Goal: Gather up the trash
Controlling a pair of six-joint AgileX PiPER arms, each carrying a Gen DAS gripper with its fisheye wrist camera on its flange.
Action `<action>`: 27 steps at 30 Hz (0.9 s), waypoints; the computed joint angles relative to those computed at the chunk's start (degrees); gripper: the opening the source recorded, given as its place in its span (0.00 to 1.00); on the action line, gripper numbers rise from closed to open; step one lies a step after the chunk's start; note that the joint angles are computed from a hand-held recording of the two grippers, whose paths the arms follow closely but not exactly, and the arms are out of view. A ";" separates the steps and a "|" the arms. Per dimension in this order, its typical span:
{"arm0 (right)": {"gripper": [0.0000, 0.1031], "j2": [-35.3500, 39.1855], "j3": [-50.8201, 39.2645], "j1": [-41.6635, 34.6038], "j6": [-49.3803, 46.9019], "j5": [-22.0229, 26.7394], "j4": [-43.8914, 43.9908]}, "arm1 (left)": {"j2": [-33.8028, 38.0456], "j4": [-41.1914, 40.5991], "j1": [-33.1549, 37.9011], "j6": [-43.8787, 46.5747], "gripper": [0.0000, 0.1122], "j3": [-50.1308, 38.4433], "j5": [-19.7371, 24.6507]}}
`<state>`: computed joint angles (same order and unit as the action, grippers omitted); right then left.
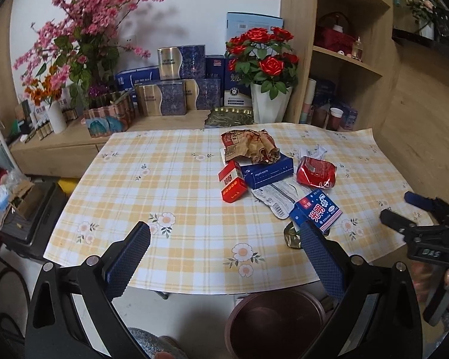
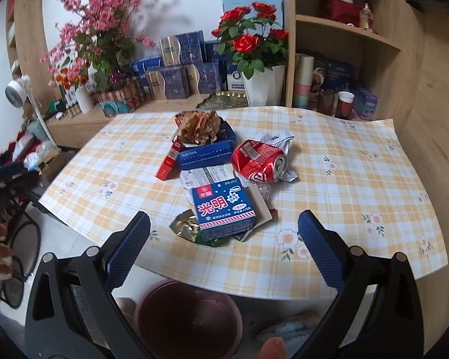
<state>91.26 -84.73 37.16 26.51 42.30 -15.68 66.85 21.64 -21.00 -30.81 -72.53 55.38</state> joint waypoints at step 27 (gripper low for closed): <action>0.94 33.22 -30.68 -2.73 -10.04 9.51 7.03 | 3.18 -20.11 16.64 13.80 0.87 2.84 -3.74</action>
<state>124.47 -115.41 34.43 16.47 51.81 -8.65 70.03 1.53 -4.37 -17.01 -69.69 51.64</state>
